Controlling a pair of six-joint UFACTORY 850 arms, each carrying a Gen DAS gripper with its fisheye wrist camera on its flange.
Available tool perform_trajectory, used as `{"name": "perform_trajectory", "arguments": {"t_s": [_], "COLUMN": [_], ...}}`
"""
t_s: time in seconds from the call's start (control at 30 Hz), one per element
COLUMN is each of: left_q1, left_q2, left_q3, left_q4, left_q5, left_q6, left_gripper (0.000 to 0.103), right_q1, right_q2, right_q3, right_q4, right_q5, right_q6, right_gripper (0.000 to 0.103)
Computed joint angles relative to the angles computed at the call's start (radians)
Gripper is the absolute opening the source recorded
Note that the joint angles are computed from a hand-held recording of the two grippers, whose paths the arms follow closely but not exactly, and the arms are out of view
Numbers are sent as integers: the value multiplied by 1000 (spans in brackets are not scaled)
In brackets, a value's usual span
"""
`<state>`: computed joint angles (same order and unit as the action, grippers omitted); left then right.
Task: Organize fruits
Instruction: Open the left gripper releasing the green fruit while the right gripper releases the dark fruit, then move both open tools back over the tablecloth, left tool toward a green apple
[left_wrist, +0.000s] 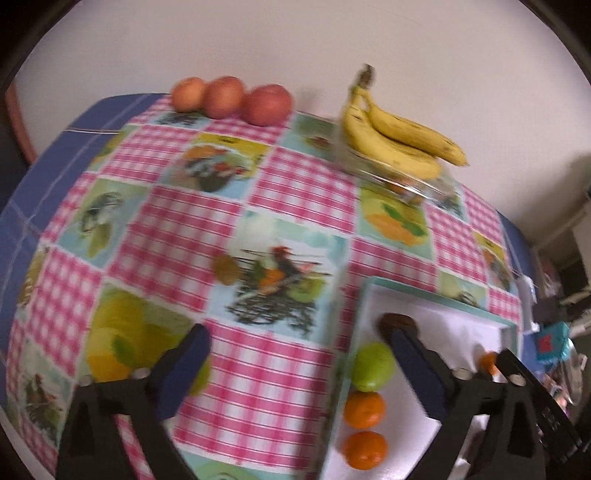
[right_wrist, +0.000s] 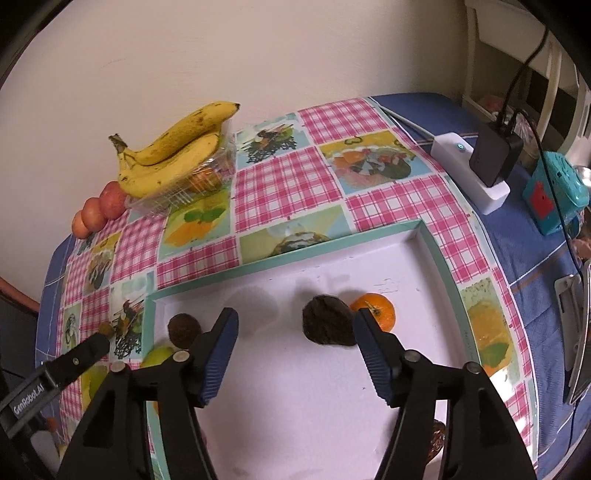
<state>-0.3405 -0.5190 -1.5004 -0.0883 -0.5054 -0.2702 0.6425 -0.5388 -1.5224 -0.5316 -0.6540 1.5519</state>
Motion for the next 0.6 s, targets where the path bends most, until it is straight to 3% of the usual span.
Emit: {"name": "perform_trajectory", "arguments": {"t_s": [0.17,0.6], "left_q1": [13,57], "left_q2": [22,81], "left_q3": [35,140], "left_q4": [117,197], "left_q5": [20,17], "left_q6": [-126,-213], "left_gripper": [103,103], "right_q1": [14,49], "right_q2": [-9,2], "right_q3": [-18,3], "right_q4": [2,32], "right_q5": [-22,-66], "right_q6": [-14,-30], "right_gripper": [78,78]}}
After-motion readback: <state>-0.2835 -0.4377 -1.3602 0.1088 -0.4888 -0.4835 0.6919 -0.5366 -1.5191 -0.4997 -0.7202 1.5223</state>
